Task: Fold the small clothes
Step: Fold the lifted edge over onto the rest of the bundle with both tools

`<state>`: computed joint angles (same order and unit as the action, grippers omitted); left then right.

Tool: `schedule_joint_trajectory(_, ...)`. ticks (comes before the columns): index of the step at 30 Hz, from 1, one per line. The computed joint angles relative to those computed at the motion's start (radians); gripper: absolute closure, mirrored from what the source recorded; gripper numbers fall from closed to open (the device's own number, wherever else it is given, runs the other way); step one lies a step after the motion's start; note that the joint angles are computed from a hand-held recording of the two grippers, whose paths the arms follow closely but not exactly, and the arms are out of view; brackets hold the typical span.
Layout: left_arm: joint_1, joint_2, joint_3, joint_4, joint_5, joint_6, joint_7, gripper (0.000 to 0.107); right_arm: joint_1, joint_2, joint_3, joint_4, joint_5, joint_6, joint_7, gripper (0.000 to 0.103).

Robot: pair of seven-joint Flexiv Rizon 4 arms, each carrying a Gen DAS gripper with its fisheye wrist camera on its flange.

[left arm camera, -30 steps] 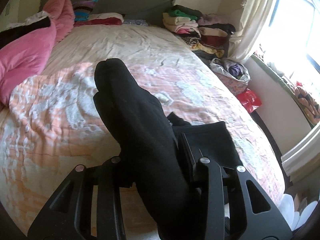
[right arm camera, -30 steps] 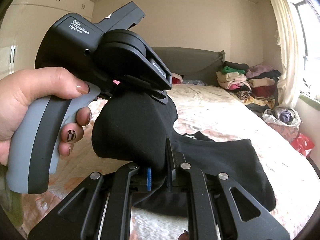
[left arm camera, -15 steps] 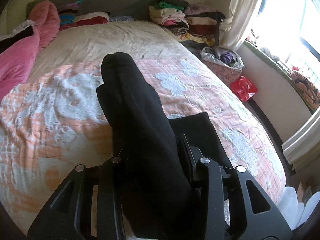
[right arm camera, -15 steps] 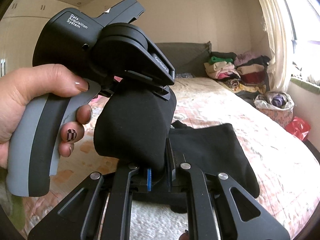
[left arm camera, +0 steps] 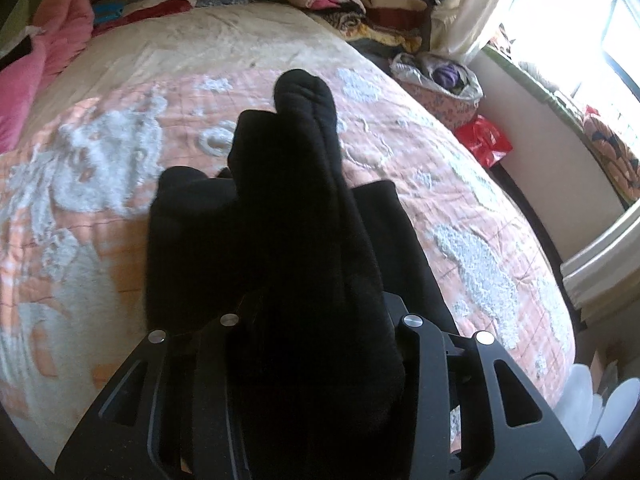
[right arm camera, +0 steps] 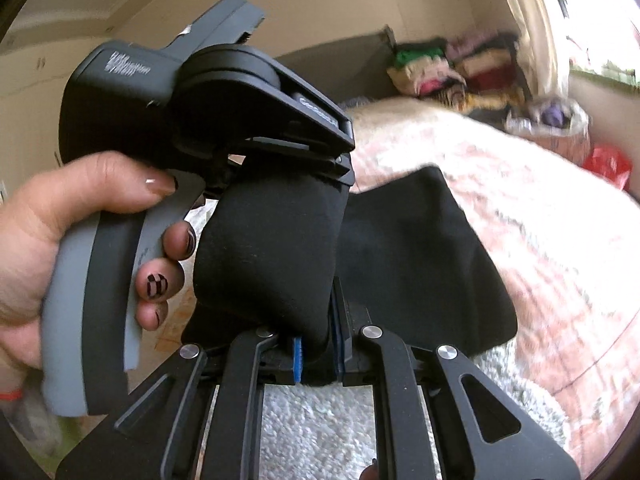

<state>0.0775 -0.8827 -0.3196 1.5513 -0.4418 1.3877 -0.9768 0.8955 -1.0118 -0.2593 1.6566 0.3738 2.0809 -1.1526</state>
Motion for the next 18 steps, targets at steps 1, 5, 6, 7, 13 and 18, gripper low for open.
schedule_joint_trajectory(1,-0.01,-0.005,0.01,-0.011,0.004,-0.009,-0.004,0.075,-0.033,0.003,0.035,0.002,-0.02,0.006,0.01,0.092)
schedule_joint_trajectory(5,-0.044,-0.028,0.038,-0.056,0.012,-0.05,-0.026,0.067,-0.129,0.005,0.137,0.004,-0.09,0.022,0.048,0.091)
schedule_joint_trajectory(6,-0.045,-0.03,0.037,-0.059,0.012,-0.054,-0.026,0.065,-0.148,0.005,0.156,0.004,-0.105,0.023,0.06,0.091)
schedule_joint_trajectory(7,-0.044,-0.033,0.03,-0.062,0.011,-0.056,-0.022,0.058,-0.184,0.001,0.194,0.004,-0.131,0.031,0.08,0.088)
schedule_joint_trajectory(13,0.075,-0.037,-0.149,-0.009,-0.086,-0.021,0.07,0.028,-0.361,-0.021,0.356,0.015,-0.3,0.063,0.203,0.083)
schedule_joint_trajectory(18,0.211,-0.021,-0.304,0.104,-0.122,0.141,0.145,0.027,-0.492,-0.023,0.453,0.054,-0.513,0.085,0.293,0.06)
